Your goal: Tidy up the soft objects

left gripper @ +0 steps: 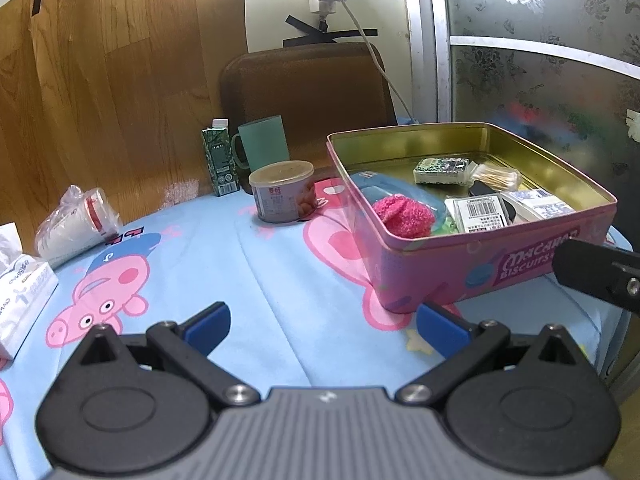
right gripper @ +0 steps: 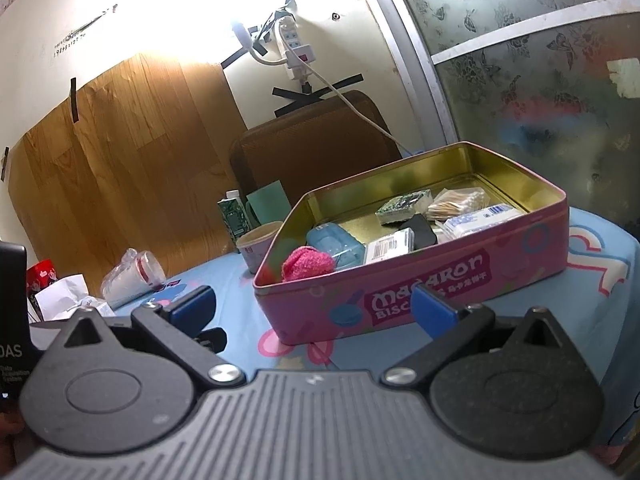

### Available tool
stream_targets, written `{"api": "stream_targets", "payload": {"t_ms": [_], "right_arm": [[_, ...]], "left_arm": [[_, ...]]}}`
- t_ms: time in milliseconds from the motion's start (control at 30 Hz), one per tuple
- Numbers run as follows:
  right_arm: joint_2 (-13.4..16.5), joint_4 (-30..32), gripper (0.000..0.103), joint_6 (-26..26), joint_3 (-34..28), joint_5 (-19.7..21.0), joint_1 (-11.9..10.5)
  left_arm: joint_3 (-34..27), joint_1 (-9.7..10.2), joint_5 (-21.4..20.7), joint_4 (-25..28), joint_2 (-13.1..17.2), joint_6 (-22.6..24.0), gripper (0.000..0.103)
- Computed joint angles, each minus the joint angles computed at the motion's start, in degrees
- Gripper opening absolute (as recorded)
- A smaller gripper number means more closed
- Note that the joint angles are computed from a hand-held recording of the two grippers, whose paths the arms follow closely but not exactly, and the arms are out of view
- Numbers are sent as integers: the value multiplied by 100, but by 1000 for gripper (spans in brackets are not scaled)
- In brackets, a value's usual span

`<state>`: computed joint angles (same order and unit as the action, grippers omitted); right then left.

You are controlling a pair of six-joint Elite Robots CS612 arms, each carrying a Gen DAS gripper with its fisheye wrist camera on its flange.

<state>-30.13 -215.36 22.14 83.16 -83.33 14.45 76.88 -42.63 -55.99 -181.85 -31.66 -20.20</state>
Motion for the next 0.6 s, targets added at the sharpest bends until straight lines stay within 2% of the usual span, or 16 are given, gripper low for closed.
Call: {"api": "stream_targets", "payload": {"t_ms": [600], "right_arm": [[26, 168, 103, -7, -38, 52, 9]], "left_arm": [[-16, -3, 96, 129, 21, -44, 103]]}}
